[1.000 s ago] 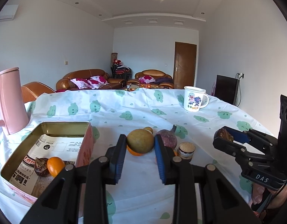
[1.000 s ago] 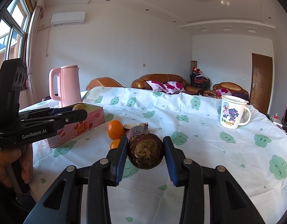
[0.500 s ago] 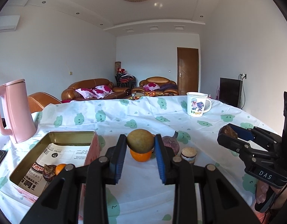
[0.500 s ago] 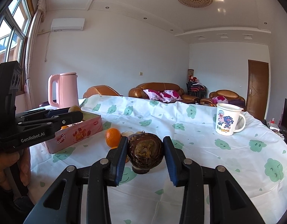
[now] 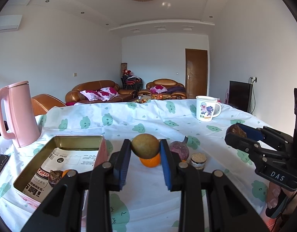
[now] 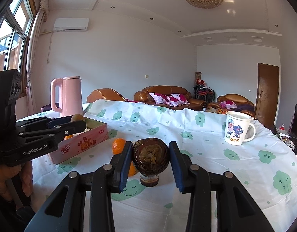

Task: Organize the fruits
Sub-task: 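Carry the kiwi-like fruit and dark fruit over the pink tin with both tools, then open both tools to release the fruits into the tin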

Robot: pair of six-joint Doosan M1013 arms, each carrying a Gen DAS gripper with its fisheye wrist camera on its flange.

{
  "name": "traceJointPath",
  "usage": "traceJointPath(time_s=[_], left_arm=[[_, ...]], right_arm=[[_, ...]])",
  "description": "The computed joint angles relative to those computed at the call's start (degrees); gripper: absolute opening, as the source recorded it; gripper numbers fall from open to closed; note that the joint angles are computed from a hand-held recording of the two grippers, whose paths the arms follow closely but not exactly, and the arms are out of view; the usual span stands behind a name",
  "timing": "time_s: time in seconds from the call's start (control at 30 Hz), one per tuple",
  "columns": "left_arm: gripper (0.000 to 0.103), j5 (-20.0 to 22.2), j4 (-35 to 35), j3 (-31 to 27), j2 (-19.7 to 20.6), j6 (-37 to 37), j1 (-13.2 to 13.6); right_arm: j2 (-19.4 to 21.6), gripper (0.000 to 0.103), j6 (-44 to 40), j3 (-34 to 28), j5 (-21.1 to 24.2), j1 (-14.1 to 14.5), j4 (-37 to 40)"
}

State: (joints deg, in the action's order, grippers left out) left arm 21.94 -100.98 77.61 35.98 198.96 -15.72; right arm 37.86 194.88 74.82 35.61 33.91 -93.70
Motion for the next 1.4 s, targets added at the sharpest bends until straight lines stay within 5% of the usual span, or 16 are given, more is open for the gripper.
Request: traceJointPath(time_s=[0.2,0.43,0.6,0.8,1.03,1.4], left_arm=[[0.032,-0.7,-0.4,-0.3,-0.2,-0.9,0.7],[0.032,-3.9,6.9,-2.2,0.3,-10.1,2.2],[0.032,-6.0,15.6,-4.4,1.2,-21.1,3.8],[0.032,-6.9,35.8,-7.6,2.8,-43.9,5.5],[0.032,-4.7,54.3,-10.7,4.8,-62.7,6.4],[0.032,-1.3,63.1,-12.7,6.2,-70.9,6.8]], right_arm=[[0.9,0.04,-4.6,-3.1,-2.1,0.1,1.7],[3.7,0.04,-17.0,-10.4,-7.2,-0.1,10.3],[6.9,0.04,-32.4,-17.4,-9.7,-0.2,23.4],[11.3,0.04,-52.0,-25.9,-9.8,0.0,41.3],[16.8,0.041,-72.1,-35.8,-6.1,0.3,59.7],[25.1,0.041,-88.7,-51.7,7.3,0.4,75.0]])
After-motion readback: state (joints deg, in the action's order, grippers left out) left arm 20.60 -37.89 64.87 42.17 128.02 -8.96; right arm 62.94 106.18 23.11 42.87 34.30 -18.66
